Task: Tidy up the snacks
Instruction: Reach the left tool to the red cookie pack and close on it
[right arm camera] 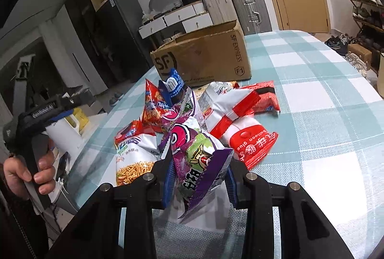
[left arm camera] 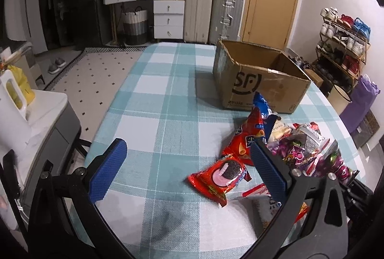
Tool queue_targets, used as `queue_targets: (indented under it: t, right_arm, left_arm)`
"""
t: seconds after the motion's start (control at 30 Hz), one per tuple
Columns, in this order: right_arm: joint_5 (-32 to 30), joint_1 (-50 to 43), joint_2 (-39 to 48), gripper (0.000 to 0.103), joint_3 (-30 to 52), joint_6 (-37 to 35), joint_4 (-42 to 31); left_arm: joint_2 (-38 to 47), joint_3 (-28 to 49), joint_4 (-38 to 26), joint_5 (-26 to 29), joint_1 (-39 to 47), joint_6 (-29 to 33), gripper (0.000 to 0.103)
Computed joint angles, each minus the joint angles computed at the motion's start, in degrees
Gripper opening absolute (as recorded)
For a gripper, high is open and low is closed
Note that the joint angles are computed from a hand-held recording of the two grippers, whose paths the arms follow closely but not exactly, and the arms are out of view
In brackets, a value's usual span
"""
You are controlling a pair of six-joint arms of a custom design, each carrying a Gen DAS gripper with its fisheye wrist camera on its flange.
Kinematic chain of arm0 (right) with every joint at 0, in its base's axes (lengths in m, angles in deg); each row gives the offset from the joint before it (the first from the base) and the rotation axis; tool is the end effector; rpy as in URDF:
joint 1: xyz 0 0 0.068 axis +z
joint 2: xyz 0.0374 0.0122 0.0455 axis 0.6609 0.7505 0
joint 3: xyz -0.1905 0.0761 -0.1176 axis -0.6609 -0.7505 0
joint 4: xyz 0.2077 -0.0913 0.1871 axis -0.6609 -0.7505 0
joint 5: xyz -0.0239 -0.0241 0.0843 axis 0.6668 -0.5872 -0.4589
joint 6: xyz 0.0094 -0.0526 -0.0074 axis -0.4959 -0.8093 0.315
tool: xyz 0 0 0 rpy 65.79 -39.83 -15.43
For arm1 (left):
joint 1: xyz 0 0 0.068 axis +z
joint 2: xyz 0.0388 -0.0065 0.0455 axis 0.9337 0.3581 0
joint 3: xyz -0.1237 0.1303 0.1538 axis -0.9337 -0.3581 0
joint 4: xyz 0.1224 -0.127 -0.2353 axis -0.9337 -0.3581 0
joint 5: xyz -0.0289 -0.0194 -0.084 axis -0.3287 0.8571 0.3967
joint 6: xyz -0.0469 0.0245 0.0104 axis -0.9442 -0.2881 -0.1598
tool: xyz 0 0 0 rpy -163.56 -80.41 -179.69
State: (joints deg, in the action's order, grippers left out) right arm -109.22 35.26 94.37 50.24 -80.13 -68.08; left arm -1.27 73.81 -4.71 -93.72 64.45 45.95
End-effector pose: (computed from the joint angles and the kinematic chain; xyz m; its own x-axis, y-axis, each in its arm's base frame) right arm 0.2695 -0.0059 0.2218 -0.6967 -0.0430 -0.7161 -0.4446 0.8092 0.3840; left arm 0.1992 -0.0075 0.2858 -0.6190 -0.2455 -0.7461 -0.2971 0.9525 -0.0669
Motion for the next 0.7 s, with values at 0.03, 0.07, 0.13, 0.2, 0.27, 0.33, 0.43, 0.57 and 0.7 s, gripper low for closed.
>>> queue_targets:
  t: [0.03, 0.07, 0.13, 0.2, 0.27, 0.33, 0.43, 0.57, 0.7]
  right_arm:
    - [-0.24, -0.34, -0.27, 0.035, 0.06, -0.12, -0.06]
    - [-0.44, -0.62, -0.37, 0.035, 0.2, -0.27, -0.2]
    - [-0.88, -1.1, -0.46, 0.035, 0.41, -0.28, -0.28]
    - [-1.14, -1.49, -0.62, 0.036, 0.64, -0.46, -0.46]
    - [-1.53, -1.82, -0.74, 0.035, 0.81, -0.63, -0.72]
    - [-1.66, -1.94, -0.94, 0.036, 0.85, -0.86, -0.9]
    - [-2.05, -2.25, -1.16, 0.036, 0.8, -1.26, -1.24]
    - [-2.43, -2.63, -0.6, 0.036, 1.19, -1.29, -1.61]
    - [-2.47, -2.8, -0.38, 0.036, 1.2, -1.13, -1.47]
  left_arm:
    - [0.18, 0.07, -0.41, 0.0, -0.25, -0.02, 0.102]
    - [0.64, 0.12, -0.41, 0.29, -0.29, -0.01, 0.102]
    - [1.52, -0.11, -0.15, 1.75, 0.05, 0.12, 0.102]
    - [2.82, -0.32, 0.27, 2.85, 0.03, 0.43, 0.102]
    - [3.94, -0.87, 1.17, 3.91, -0.29, 0.77, 0.102]
    - [5.61, -1.01, 1.84, 8.69, 1.23, 1.22, 0.102]
    - [8.76, -1.1, 2.82, 11.29, 2.05, 1.18, 0.102]
    - [11.35, -1.46, 3.74, 10.9, 1.64, 1.02, 0.102]
    - [13.63, -1.83, 4.97, 10.65, 1.55, 1.34, 0.102]
